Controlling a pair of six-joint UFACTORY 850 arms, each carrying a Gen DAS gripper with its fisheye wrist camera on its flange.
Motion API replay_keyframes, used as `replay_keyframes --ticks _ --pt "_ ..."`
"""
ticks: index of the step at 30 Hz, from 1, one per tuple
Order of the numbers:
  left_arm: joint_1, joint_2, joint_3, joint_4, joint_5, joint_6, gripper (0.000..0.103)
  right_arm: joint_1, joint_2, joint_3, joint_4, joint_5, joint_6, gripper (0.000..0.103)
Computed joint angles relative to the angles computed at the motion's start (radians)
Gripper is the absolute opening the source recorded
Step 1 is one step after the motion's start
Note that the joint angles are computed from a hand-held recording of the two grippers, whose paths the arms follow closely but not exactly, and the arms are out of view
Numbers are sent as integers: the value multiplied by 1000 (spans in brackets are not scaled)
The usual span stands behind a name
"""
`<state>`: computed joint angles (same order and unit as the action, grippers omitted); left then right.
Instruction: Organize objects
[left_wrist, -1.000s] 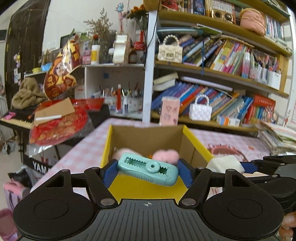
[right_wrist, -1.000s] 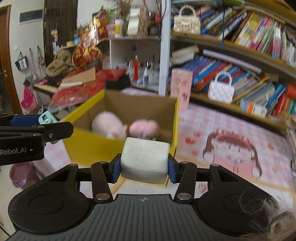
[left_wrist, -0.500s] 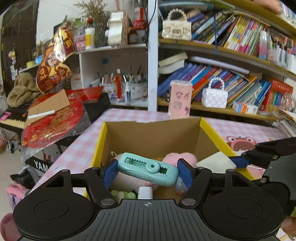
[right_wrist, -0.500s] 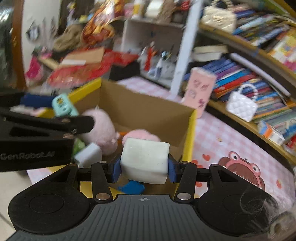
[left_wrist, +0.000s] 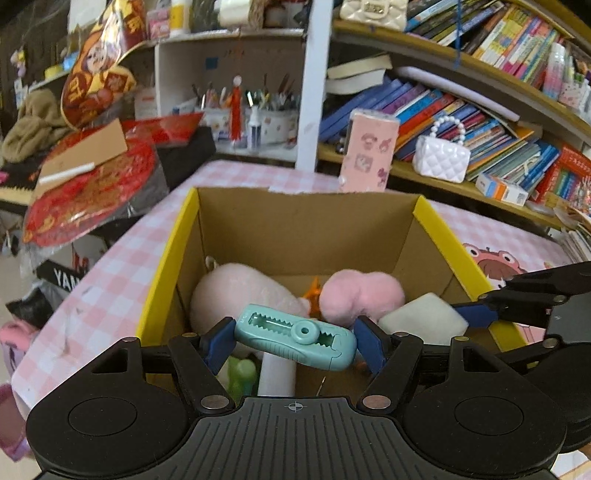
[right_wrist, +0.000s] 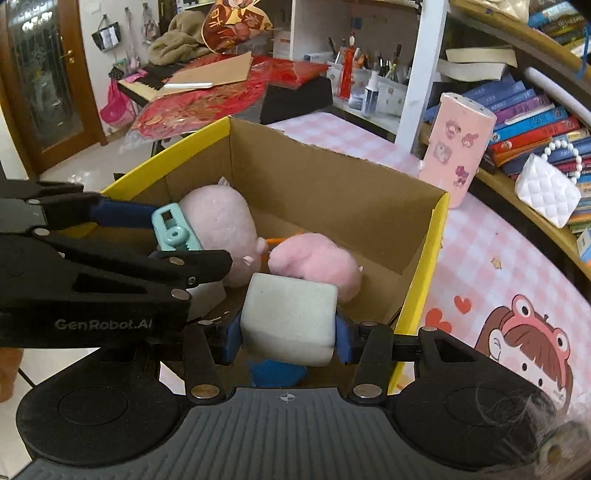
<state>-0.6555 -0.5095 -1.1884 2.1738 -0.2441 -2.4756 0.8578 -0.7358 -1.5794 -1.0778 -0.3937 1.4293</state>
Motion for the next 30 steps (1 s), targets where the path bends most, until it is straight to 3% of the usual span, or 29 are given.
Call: replay_keyframes --ticks 3,4,5,8,12,18,23,26,30 --pt "-4 -4 -7 -128 -13 120 72 1 -1 -1 -17 -5 12 47" --pt "-9 -2 -3 -140 -32 128 79 4 -1 0 -38 -16 25 49" --pt "-13 2 5 -116 -54 97 86 11 -1 0 -72 -38 39 52" --pt "-20 21 28 12 -84 -50 88 24 18 23 -172 -66 97 56" --pt "-34 49 50 56 -115 -82 88 42 83 101 -326 -82 298 63" --pt "-65 146 151 164 -243 -230 96 113 177 239 -496 -267 628 64" --pt "-100 202 230 166 -325 -276 98 181 188 279 -402 -482 782 64" --pt "-130 218 269 117 -358 -276 98 206 169 260 -253 -548 818 70" --pt "-163 225 315 117 -364 -290 98 251 134 244 -125 -659 907 70"
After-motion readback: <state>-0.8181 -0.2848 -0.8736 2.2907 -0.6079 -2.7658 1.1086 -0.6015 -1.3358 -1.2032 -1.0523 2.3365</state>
